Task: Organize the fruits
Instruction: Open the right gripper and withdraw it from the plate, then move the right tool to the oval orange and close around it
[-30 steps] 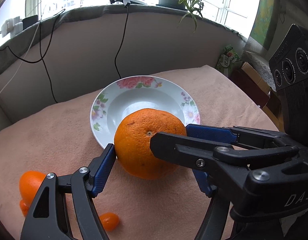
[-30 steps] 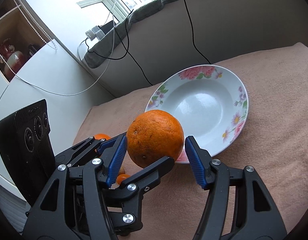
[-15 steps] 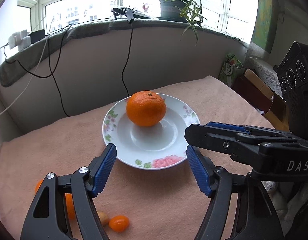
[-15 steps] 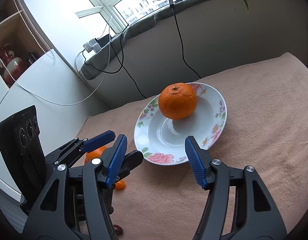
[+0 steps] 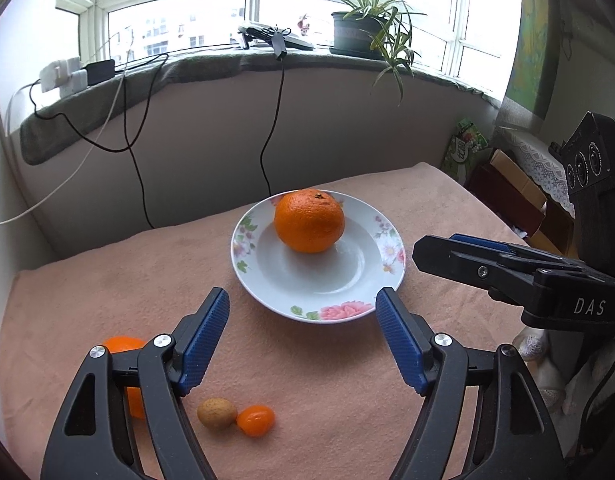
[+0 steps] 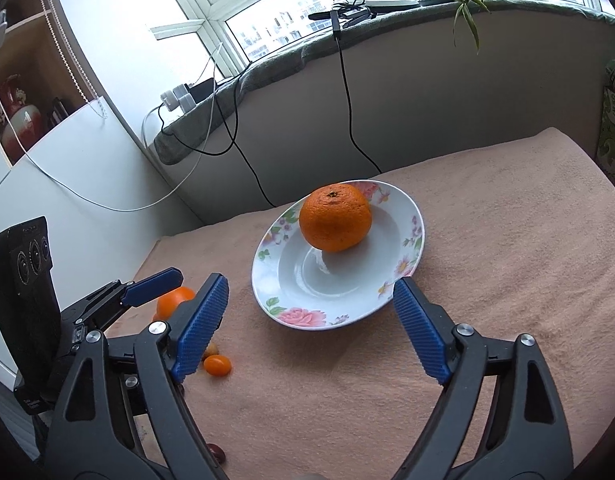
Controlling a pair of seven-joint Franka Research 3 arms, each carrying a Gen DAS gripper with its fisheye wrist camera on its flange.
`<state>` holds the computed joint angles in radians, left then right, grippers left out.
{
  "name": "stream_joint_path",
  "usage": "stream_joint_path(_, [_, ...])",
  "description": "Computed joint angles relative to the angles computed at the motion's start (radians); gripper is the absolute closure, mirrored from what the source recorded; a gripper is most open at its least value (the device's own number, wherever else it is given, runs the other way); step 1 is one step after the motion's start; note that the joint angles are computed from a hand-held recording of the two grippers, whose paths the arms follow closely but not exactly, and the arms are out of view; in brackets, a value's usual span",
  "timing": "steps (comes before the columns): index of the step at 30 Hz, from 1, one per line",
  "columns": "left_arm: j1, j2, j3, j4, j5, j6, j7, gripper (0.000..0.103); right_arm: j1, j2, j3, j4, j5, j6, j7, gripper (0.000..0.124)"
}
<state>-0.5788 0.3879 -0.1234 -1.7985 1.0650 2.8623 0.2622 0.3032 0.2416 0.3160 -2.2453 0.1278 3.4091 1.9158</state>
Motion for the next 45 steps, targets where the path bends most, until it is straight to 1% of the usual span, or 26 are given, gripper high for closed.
stream_joint_path(2, [-0.003,-0.016,0.005,-0.02,0.011,-0.002,-0.018,0.027,0.077,-0.007,-0.067,0.001,0.045,-0.005,-0.042,0.035])
stream_joint_path(3, [-0.004,-0.025,0.007,-0.031,0.021,-0.003,-0.033,0.027,0.099,-0.008,-0.085,0.002,0.062,-0.006,-0.059,0.034])
stream_joint_path(6, [0.001,-0.057,0.008,-0.07,0.059,-0.008,-0.091,0.027,0.156,-0.01,-0.128,0.007,0.108,-0.008,-0.112,0.033])
stream_joint_path(8, [0.011,-0.081,0.006,-0.098,0.088,-0.008,-0.135,0.027,0.213,-0.01,-0.172,0.017,0.151,-0.018,-0.161,0.033])
stream_joint_path(11, [0.034,-0.117,-0.004,-0.144,0.129,-0.017,-0.208,0.027,0.25,-0.002,-0.193,0.036,0.185,-0.033,-0.215,0.033])
stream_joint_path(13, [0.052,-0.142,-0.014,-0.175,0.155,-0.024,-0.255,0.027,0.327,0.007,-0.255,0.055,0.224,-0.043,-0.268,0.033])
stream_joint_path(15, [0.072,-0.165,-0.024,-0.204,0.181,-0.031,-0.3,0.027,0.433,0.02,-0.348,0.08,0.272,-0.059,-0.324,0.033])
stream_joint_path(17, [0.094,-0.188,-0.034,-0.237,0.207,-0.03,-0.351,0.027,0.459,0.037,-0.366,0.107,0.286,-0.074,-0.355,0.033])
stream_joint_path(18, [0.105,-0.197,-0.04,-0.251,0.215,-0.032,-0.369,0.027,0.443,0.045,-0.346,0.119,0.283,-0.082,-0.361,0.033])
stream_joint_path(20, [0.125,-0.213,-0.051,-0.277,0.229,-0.035,-0.401,0.027,0.34,0.062,-0.238,0.147,0.262,-0.106,-0.362,0.033])
stream_joint_path(21, [0.135,-0.218,-0.056,-0.286,0.236,-0.034,-0.414,0.027,0.3,0.072,-0.196,0.163,0.253,-0.121,-0.362,0.033])
stream_joint_path(22, [0.144,-0.223,-0.059,-0.296,0.242,-0.031,-0.429,0.027,0.275,0.085,-0.169,0.18,0.244,-0.136,-0.364,0.033])
stream_joint_path(24, [0.161,-0.228,-0.067,-0.31,0.243,-0.025,-0.442,0.027,0.28,0.107,-0.173,0.213,0.227,-0.165,-0.361,0.033])
stream_joint_path(25, [0.169,-0.228,-0.07,-0.317,0.241,-0.018,-0.441,0.027,0.262,0.119,-0.151,0.231,0.221,-0.181,-0.365,0.033])
stream_joint_path(27, [0.18,-0.227,-0.075,-0.327,0.225,-0.011,-0.429,0.027,0.197,0.145,-0.077,0.266,0.221,-0.211,-0.388,0.033])
stream_joint_path(30, [0.186,-0.216,-0.079,-0.328,0.196,-0.009,-0.391,0.027,0.141,0.188,-0.004,0.325,0.232,-0.259,-0.432,0.033])
stream_joint_path(35, [0.185,-0.199,-0.07,-0.319,0.209,0.01,-0.394,0.027,0.098,0.253,0.068,0.42,0.285,-0.347,-0.514,0.033])
stream_joint_path(37, [0.184,-0.195,-0.067,-0.316,0.209,0.013,-0.387,0.027,0.097,0.28,0.078,0.462,0.312,-0.386,-0.544,0.033])
stream_joint_path(45, [0.183,-0.181,-0.058,-0.299,0.182,0.018,-0.345,0.027,0.175,0.384,0.013,0.627,0.353,-0.519,-0.565,0.033])
